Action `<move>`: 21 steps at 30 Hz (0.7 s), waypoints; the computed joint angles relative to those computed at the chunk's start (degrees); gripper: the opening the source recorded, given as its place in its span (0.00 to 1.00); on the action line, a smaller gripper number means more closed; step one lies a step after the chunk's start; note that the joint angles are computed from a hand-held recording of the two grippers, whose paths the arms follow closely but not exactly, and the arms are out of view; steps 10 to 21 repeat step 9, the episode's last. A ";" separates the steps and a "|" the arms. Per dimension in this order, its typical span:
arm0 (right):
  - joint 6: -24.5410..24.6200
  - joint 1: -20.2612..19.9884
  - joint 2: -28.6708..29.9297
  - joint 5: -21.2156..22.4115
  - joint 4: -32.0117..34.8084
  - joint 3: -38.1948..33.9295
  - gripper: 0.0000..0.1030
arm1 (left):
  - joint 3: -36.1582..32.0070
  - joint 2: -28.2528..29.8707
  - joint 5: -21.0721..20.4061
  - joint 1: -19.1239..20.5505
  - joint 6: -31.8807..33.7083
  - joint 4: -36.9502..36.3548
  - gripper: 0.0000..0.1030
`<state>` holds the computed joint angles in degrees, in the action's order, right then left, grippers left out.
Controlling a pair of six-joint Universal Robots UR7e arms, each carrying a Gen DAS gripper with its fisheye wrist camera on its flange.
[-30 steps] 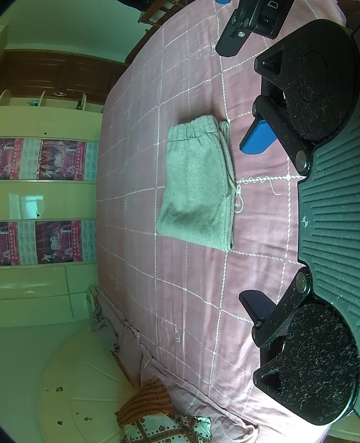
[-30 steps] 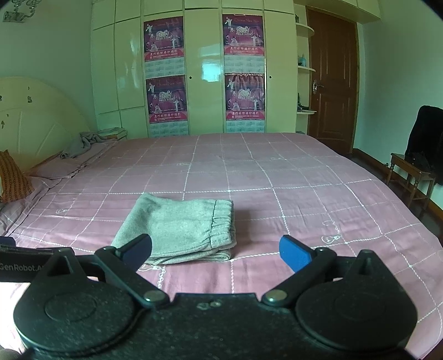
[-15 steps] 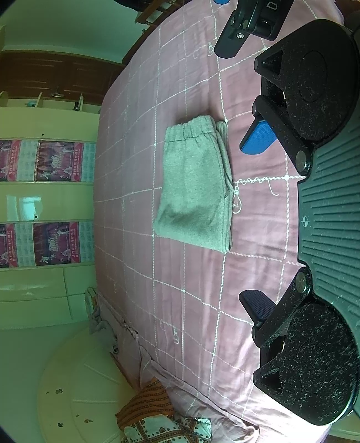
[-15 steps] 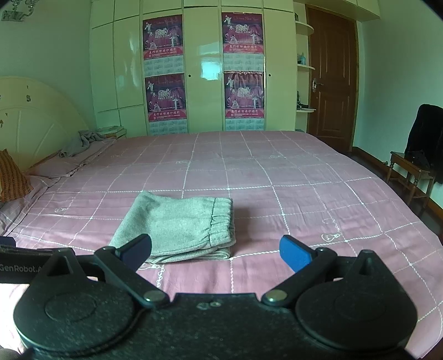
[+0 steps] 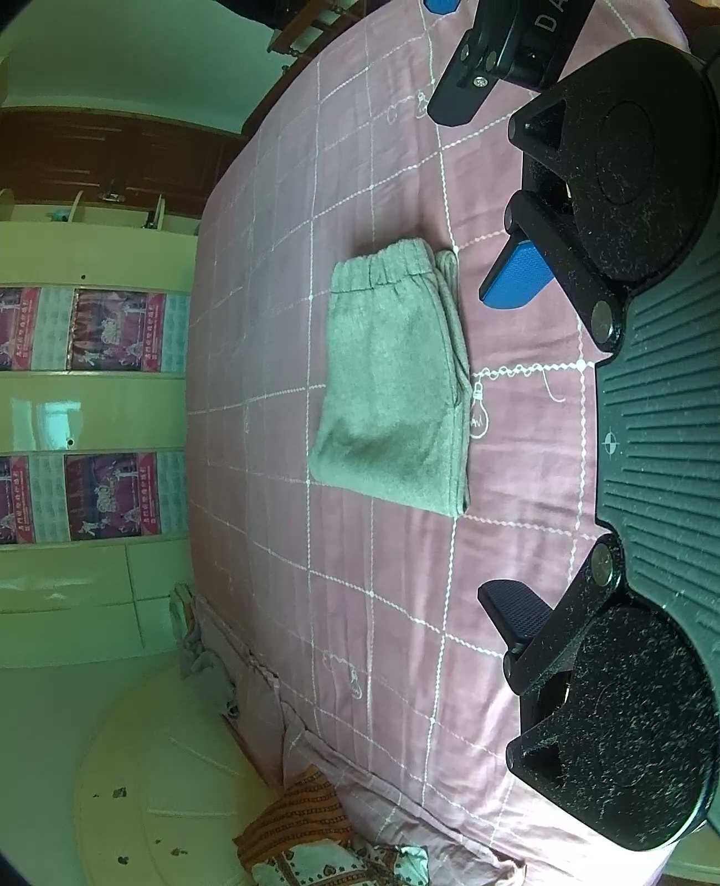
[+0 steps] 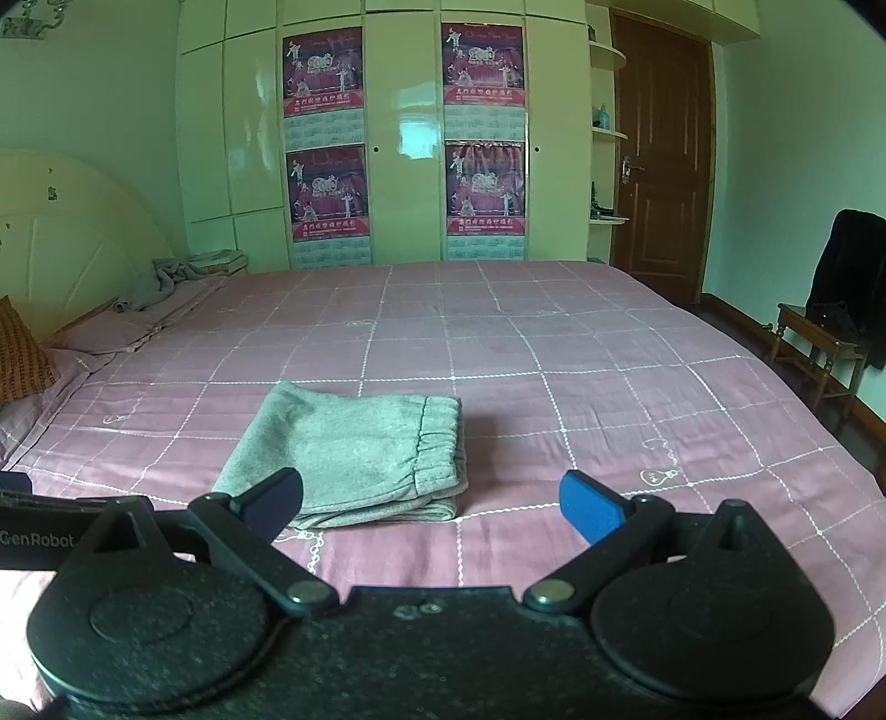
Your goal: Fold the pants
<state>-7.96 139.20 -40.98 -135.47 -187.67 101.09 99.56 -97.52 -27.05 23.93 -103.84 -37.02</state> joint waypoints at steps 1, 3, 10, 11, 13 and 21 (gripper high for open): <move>-0.09 -0.06 0.04 -0.03 -0.19 0.02 0.97 | 0.18 -0.14 0.05 0.20 0.86 -1.08 1.00; -0.12 -0.15 0.20 -0.13 -0.31 -0.19 0.97 | 0.58 -0.59 0.07 0.83 3.33 -4.03 1.00; -0.71 -0.43 0.77 -0.66 -0.33 -0.98 0.97 | 2.55 -1.66 2.06 2.04 9.57 -10.93 1.00; -0.71 -0.43 0.77 -0.66 -0.33 -0.98 0.97 | 2.55 -1.66 2.06 2.04 9.57 -10.93 1.00; -0.71 -0.43 0.77 -0.66 -0.33 -0.98 0.97 | 2.55 -1.66 2.06 2.04 9.57 -10.93 1.00; -0.71 -0.43 0.77 -0.66 -0.33 -0.98 0.97 | 2.55 -1.66 2.06 2.04 9.57 -10.93 1.00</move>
